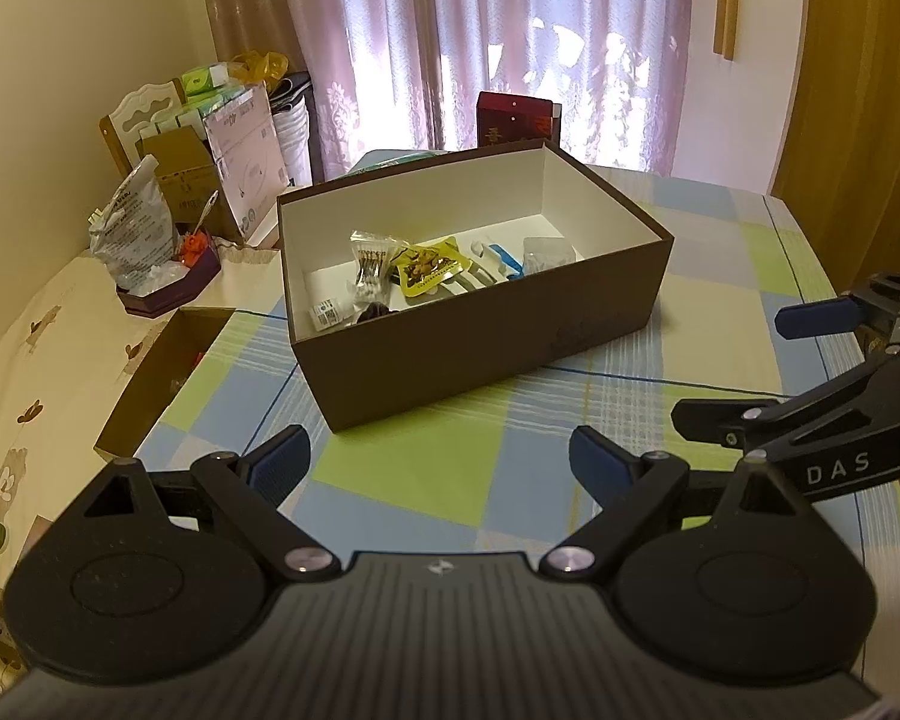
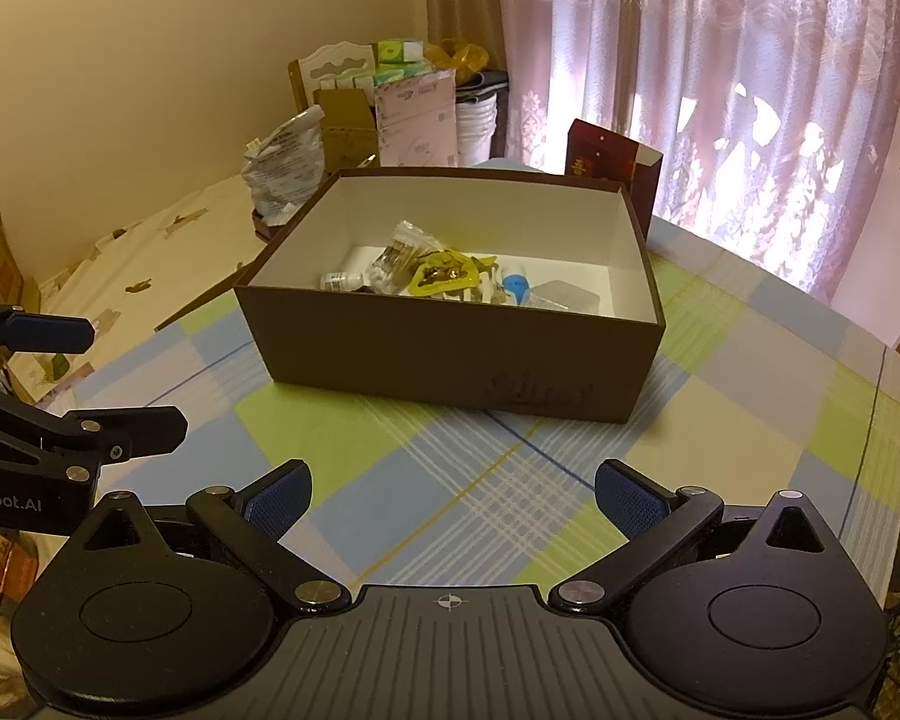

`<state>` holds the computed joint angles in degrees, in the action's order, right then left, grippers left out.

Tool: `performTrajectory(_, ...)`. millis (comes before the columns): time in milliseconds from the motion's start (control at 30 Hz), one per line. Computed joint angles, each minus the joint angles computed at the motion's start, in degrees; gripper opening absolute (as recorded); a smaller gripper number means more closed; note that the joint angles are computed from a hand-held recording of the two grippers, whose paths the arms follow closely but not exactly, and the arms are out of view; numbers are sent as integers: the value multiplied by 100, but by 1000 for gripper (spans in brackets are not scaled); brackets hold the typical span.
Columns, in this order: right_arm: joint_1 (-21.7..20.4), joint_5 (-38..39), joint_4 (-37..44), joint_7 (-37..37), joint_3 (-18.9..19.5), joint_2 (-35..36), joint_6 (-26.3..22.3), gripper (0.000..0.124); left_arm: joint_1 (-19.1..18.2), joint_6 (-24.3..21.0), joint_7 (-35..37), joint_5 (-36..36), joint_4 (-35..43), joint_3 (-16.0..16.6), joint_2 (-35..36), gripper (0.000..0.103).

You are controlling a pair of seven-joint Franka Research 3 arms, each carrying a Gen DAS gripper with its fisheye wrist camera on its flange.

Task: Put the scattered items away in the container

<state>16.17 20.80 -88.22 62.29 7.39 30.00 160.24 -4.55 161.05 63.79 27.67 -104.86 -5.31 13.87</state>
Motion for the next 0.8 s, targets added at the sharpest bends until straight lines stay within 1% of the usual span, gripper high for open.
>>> performTrajectory(333,-51,147,-309,-57,49,-184,227,103,-104,-12,-325,262,-194,33,-119,91)
performTrajectory(600,-75,221,-410,-124,84,-251,271,103,-155,-59,-616,535,-322,41,-213,91)
performTrajectory(800,-82,266,-499,-124,79,-296,329,103,-139,-57,-646,573,-307,25,-201,91)
